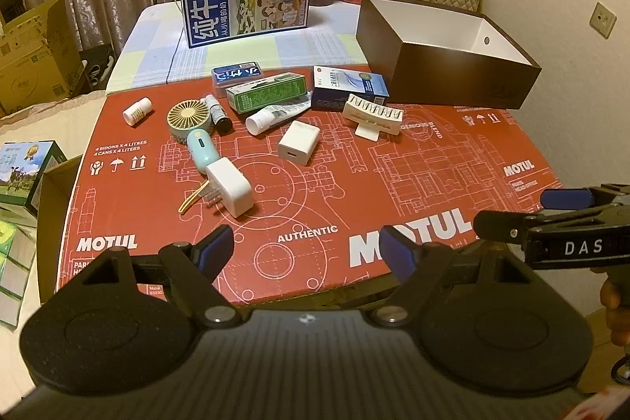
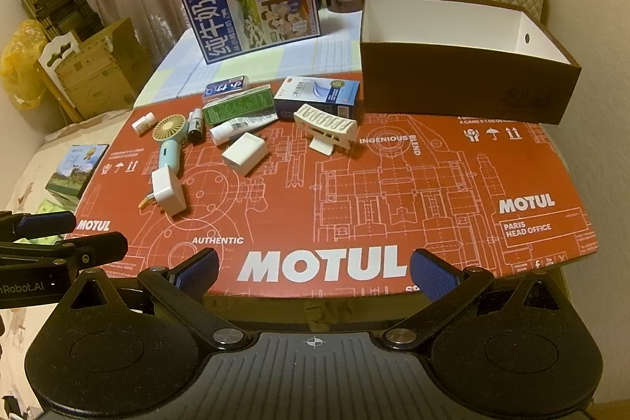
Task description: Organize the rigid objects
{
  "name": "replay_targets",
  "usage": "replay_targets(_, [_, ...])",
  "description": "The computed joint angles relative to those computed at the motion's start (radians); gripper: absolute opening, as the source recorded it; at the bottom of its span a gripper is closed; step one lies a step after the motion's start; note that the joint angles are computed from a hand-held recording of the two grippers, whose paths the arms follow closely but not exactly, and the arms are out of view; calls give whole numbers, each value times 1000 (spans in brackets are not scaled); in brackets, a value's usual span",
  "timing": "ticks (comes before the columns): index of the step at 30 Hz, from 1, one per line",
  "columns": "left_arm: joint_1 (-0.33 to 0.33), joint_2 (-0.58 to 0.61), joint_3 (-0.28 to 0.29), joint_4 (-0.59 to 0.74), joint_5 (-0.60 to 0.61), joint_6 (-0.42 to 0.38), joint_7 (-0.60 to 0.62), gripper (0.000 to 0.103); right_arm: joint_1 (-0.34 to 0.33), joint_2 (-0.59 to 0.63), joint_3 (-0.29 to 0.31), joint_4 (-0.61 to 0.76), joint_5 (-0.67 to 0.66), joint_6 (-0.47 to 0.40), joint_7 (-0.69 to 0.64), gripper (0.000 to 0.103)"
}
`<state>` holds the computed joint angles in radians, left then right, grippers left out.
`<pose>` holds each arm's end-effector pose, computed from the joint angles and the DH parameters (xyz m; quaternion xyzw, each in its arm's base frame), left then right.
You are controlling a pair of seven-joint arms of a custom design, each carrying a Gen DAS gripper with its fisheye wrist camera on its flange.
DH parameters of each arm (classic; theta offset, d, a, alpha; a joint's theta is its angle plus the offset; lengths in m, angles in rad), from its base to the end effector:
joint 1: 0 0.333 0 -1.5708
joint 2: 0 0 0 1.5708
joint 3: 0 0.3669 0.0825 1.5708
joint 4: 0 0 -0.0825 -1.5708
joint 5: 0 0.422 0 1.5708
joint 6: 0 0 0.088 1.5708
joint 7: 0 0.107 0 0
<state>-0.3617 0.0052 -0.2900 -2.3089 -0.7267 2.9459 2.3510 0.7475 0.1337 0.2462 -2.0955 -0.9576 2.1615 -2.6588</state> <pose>0.4828 -0.3134 0.4281 -0.3710 0.8646 -0.3228 0.1027 0.3605 0.4879 0.3947 -0.4852 0.7966 -0.2825 0.2242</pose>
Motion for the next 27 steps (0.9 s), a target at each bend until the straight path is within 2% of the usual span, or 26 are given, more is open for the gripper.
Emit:
replay_targets(2, [4, 36, 3, 30, 14, 1, 2, 78, 0, 6, -1, 4, 0, 1, 4, 101])
replay_targets(15, [34, 80, 7, 66, 40, -5, 28, 78, 0, 39, -17, 26, -22, 16, 45, 101])
replay_targets(24, [71, 124, 2, 98, 14, -17, 104, 78, 6, 81, -34, 55, -71, 41, 87, 101])
replay_targets(27, [72, 142, 7, 112, 28, -19, 89, 78, 9, 94, -40, 64, -83, 46, 86, 101])
